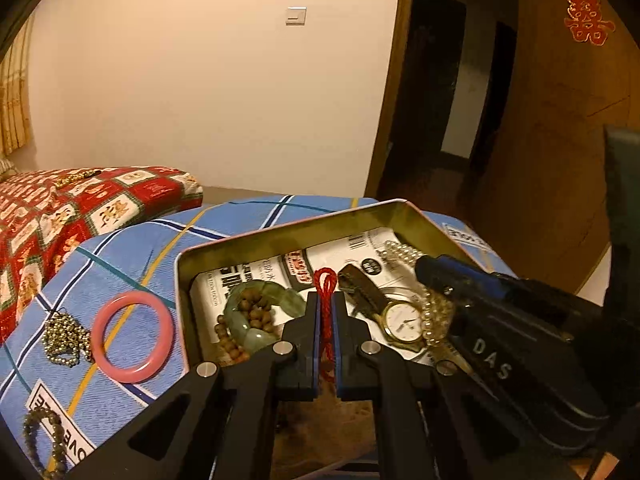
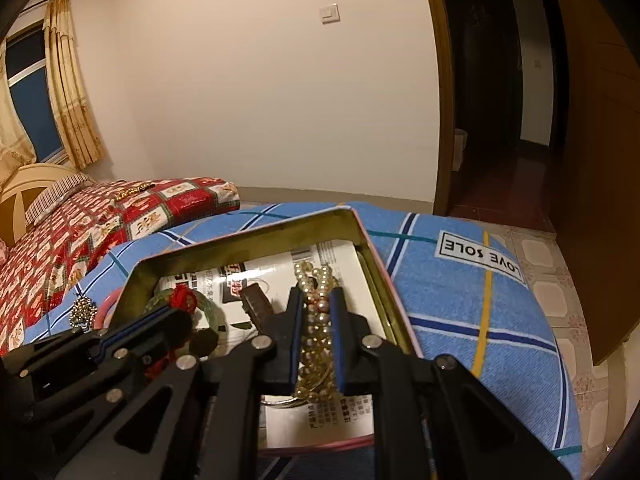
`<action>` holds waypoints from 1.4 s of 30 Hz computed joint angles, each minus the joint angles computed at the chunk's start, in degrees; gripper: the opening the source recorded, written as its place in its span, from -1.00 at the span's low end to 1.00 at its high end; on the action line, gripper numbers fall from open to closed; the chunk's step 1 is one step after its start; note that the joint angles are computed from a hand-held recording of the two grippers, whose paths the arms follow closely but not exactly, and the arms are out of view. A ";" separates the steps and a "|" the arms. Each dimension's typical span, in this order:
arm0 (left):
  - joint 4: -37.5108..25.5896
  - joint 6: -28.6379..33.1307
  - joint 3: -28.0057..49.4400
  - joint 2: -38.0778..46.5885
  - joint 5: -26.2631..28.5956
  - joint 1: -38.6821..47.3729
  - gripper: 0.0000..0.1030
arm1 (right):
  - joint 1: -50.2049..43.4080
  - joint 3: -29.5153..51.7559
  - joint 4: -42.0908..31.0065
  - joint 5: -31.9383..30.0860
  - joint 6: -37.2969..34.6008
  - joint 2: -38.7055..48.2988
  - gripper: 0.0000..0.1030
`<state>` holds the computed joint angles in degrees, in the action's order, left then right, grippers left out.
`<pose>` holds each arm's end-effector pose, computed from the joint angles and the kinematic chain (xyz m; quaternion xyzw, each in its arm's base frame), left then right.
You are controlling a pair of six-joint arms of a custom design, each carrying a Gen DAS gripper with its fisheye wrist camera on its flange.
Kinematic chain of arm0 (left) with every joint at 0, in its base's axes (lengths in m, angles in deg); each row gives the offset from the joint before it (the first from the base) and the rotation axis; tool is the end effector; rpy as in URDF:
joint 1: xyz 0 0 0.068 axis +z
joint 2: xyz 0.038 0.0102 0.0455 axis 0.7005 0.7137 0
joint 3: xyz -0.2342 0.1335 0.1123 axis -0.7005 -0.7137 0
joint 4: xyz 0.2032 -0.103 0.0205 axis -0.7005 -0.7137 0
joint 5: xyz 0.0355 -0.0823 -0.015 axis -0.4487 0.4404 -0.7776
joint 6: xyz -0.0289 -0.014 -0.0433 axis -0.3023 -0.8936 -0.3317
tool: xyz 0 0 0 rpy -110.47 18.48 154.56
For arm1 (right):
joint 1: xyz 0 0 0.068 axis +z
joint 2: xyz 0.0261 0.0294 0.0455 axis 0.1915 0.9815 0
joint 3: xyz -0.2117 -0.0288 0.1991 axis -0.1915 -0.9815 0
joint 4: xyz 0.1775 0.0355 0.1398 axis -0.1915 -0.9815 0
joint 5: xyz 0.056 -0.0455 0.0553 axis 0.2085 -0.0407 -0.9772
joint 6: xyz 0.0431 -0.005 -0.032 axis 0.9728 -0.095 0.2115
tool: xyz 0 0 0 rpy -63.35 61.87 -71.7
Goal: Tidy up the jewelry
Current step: 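Carry pearl strand and red-tasseled piece over the tin and open both tools, then reach the left tool to the dark bead bracelet and grasp it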
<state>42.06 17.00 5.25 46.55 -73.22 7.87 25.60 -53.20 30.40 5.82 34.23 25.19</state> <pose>0.1534 -0.1022 0.1851 0.0807 0.8900 -0.0972 0.4381 0.1756 0.0453 0.1799 -0.0347 0.8892 0.0928 0.4466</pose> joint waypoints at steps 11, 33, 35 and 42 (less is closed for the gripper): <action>0.16 0.24 0.65 3.74 -6.19 -1.34 -0.89 | -0.30 0.27 0.25 -0.88 -0.04 0.33 -0.67; -9.72 -7.97 -4.55 -13.42 -27.08 -13.70 0.59 | -2.06 -5.92 7.24 2.59 6.73 -9.33 0.84; -12.41 -8.49 -5.00 -15.79 -30.73 -15.12 0.59 | 0.80 -6.56 7.74 6.36 6.32 -10.37 0.83; -21.43 -9.72 -6.58 -23.14 -32.83 -13.82 0.59 | 14.20 -9.86 11.59 22.74 3.28 -14.13 0.85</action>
<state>20.62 7.28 -1.33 23.41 -106.06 -5.95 39.80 -63.06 41.99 28.56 37.51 11.06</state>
